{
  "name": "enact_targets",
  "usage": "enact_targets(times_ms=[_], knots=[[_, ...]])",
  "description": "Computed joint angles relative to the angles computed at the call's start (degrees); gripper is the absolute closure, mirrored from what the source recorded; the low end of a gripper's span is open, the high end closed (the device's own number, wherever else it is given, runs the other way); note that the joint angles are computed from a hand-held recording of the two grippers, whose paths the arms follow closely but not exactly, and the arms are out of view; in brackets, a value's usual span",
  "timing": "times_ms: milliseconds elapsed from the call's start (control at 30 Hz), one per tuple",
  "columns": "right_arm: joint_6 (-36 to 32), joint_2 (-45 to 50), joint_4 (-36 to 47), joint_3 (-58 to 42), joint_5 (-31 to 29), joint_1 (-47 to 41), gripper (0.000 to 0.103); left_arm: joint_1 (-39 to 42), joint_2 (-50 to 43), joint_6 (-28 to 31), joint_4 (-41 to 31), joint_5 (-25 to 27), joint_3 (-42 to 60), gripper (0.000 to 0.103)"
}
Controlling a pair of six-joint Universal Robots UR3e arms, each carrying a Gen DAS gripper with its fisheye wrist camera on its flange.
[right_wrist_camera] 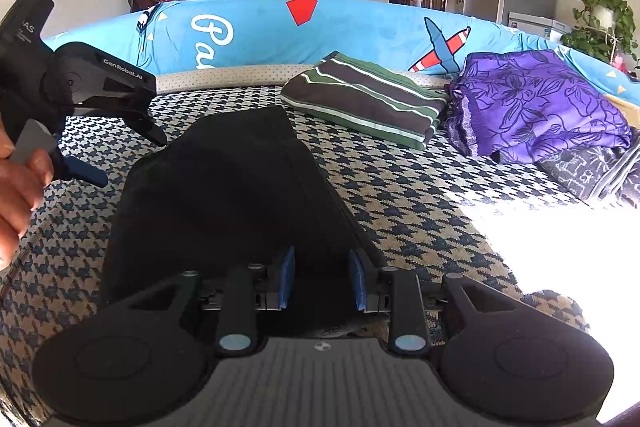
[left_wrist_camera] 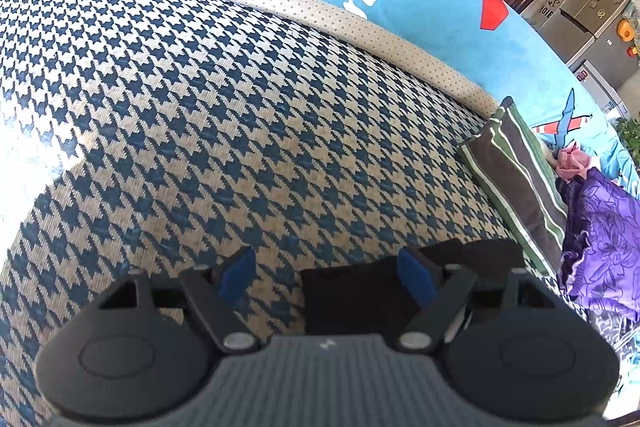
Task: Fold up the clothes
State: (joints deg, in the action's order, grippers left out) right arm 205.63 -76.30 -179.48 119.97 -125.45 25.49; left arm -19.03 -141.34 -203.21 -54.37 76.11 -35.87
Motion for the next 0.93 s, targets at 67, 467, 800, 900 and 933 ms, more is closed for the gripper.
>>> enact_targets(times_ms=[67, 467, 800, 900, 933], knots=[[0.2, -0.2, -0.1, 0.1, 0.2, -0.1, 0.075, 0.2, 3.2, 0.2, 2.6, -1.5, -5.6, 0.026], [8.8, -7.0, -2.2, 6.6, 4.1, -5.6, 0.071, 2.6, 15.6, -1.8, 10.0, -12.4, -29.7, 0.025], [15.5, -16.1, -6.7, 17.3, 20.7, -16.8, 0.064, 1.8, 19.6, -0.1, 11.7, -14.5, -36.7, 0.022], [15.9, -17.1, -8.0, 18.8, 23.8, -18.4, 0.063, 1.3, 19.5, -0.1, 11.7, -14.8, -36.8, 0.021], [15.7, -17.2, -8.0, 18.9, 24.8, -18.8, 0.061, 1.0, 19.5, 0.0, 11.8, -14.6, -36.7, 0.021]])
